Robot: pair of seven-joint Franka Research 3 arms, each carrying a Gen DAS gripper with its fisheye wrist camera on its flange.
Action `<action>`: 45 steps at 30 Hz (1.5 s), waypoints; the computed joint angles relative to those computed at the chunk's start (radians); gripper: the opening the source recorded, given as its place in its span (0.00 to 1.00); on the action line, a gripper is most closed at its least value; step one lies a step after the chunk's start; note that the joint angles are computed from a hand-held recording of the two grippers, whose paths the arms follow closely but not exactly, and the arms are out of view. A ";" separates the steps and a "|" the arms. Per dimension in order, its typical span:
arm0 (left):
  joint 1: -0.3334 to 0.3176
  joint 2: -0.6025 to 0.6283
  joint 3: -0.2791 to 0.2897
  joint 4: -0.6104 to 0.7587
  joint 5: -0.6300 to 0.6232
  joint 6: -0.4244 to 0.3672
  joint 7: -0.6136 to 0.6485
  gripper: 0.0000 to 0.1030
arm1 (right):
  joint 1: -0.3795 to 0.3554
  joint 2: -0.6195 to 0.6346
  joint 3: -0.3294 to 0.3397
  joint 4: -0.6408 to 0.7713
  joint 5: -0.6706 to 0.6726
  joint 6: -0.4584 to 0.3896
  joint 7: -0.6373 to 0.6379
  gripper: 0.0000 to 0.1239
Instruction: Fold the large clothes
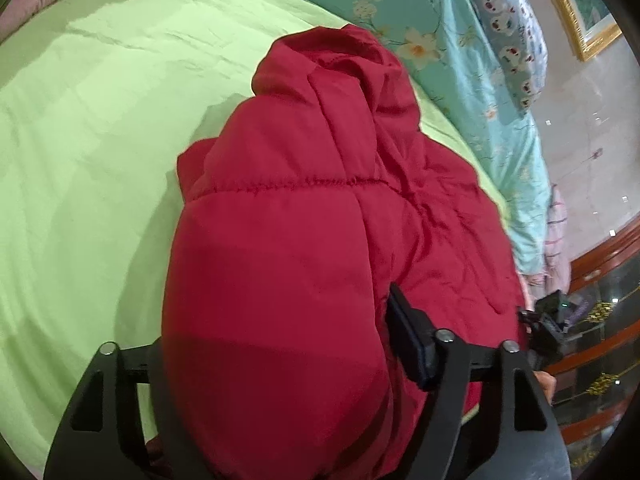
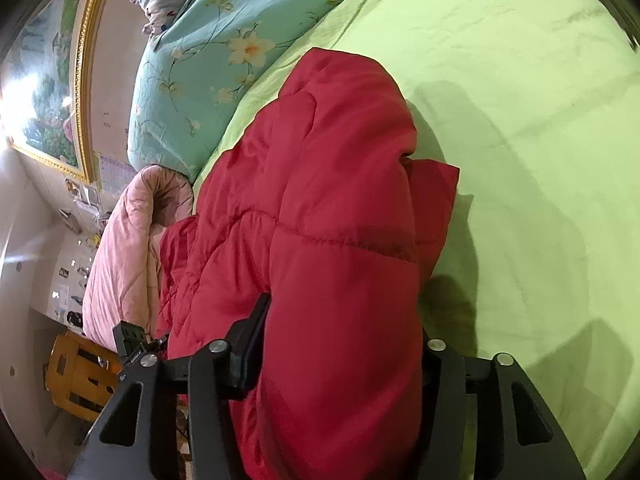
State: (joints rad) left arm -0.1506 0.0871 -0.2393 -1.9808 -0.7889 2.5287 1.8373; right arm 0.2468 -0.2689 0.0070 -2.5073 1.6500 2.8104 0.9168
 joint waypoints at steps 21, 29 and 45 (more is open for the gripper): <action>-0.001 -0.132 0.074 -0.114 0.305 0.093 -0.237 0.96 | -0.076 -0.184 0.143 -0.166 -0.694 0.223 0.692 0.61; -0.102 -0.269 0.095 -0.223 0.191 0.214 -0.094 0.96 | -0.367 -0.314 0.488 -0.188 -1.075 0.254 1.026 0.56; -0.153 -0.035 0.002 -0.057 0.537 0.217 -0.244 0.96 | -0.365 0.194 0.544 0.229 -1.628 0.174 1.213 0.26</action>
